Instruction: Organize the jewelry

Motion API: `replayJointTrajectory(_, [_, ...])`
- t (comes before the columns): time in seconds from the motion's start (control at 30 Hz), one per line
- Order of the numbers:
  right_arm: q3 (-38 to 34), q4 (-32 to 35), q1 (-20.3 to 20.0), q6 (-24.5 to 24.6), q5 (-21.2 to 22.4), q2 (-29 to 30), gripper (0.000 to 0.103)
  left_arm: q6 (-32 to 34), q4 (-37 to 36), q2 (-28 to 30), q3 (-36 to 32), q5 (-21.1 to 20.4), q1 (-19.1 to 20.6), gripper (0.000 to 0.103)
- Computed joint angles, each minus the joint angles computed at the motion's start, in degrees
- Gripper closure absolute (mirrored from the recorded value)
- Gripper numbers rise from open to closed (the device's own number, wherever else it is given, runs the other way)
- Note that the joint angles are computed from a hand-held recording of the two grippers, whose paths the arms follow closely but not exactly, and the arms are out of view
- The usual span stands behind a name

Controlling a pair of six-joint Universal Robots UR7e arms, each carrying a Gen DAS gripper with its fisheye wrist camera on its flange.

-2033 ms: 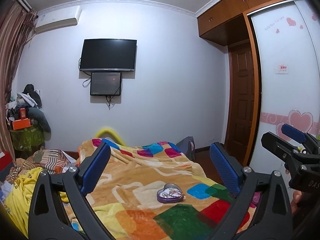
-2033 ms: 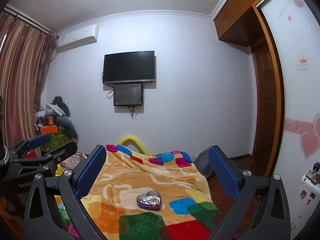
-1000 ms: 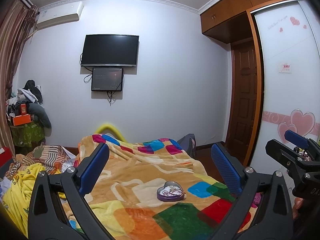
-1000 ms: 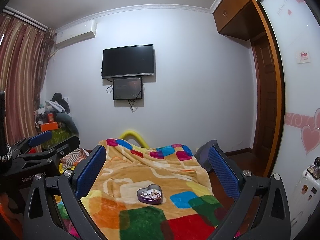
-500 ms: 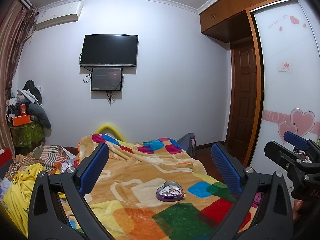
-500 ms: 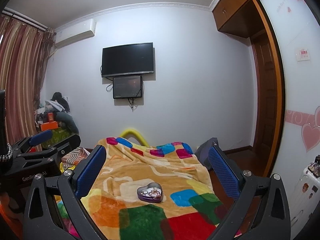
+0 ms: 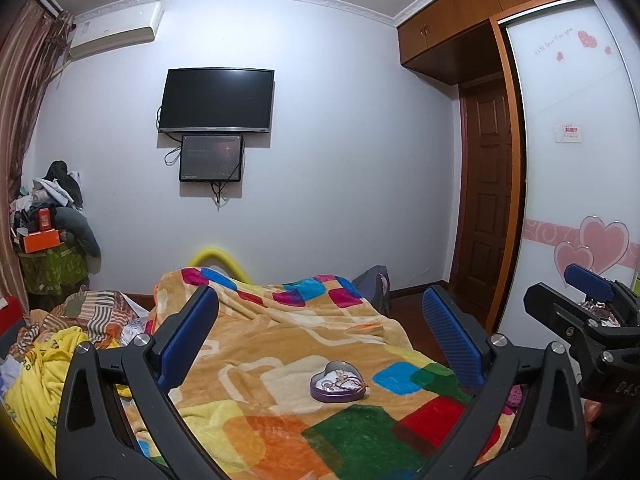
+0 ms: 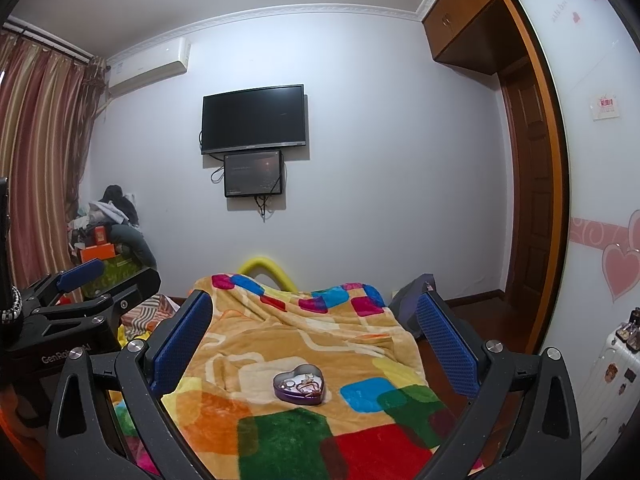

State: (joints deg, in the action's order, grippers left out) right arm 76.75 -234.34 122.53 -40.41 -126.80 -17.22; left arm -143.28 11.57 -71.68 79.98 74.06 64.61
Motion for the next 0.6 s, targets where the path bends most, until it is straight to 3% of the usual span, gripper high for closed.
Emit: replayJointTrajectory(0.6, [-0.1, -0.1, -0.2, 0.6, -0.5, 0.1, 0.001, 0.4, 0.6, 0.0, -0.1, 0.4, -0.2, 0.0])
